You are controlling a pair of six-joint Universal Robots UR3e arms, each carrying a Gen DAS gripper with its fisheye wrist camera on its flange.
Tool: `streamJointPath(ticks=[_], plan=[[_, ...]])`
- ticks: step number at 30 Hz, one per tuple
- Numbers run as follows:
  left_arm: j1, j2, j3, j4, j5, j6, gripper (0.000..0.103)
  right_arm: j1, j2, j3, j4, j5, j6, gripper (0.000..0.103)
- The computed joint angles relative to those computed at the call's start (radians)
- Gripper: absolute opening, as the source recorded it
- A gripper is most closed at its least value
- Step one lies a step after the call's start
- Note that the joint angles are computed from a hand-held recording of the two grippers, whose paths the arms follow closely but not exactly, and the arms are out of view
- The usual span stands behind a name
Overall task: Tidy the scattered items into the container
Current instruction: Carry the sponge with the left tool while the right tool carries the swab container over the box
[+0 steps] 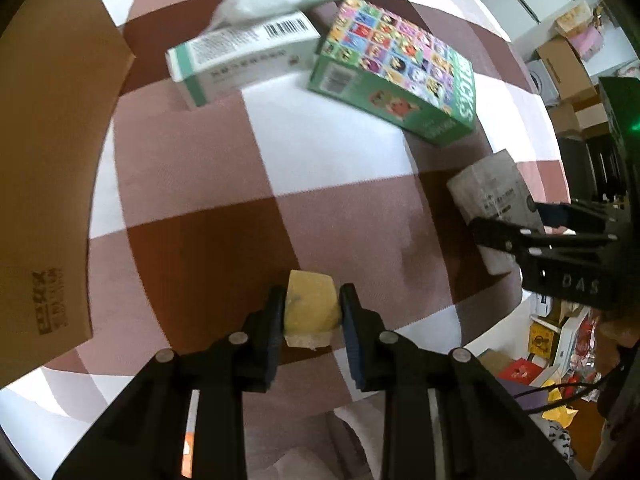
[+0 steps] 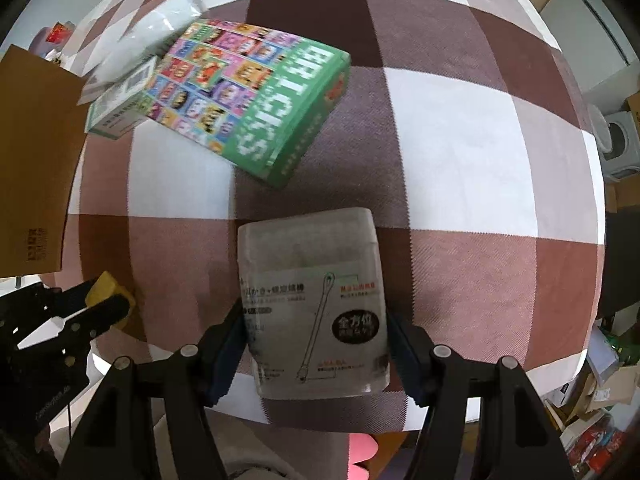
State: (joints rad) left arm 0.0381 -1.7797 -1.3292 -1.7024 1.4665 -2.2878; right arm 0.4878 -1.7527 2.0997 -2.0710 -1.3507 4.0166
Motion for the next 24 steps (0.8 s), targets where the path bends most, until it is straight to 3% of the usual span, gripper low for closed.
streamJointPath(ticks=[15,20,24], plan=[[0.01,-0.069,0.246,-0.15,-0.049,0.0,0.028,0.108,0.095,-0.242,0.064,-0.049,0.133,0.066],[0.022,-0.106,0.373,-0.221,-0.061,0.004,0.028,0.103,0.088,-0.312,0.124,-0.081,0.129,0.066],[0.002,-0.141,0.459,-0.25,-0.082,-0.021,0.028,-0.01,0.085,-0.384,0.199,-0.08,0.007,0.066]])
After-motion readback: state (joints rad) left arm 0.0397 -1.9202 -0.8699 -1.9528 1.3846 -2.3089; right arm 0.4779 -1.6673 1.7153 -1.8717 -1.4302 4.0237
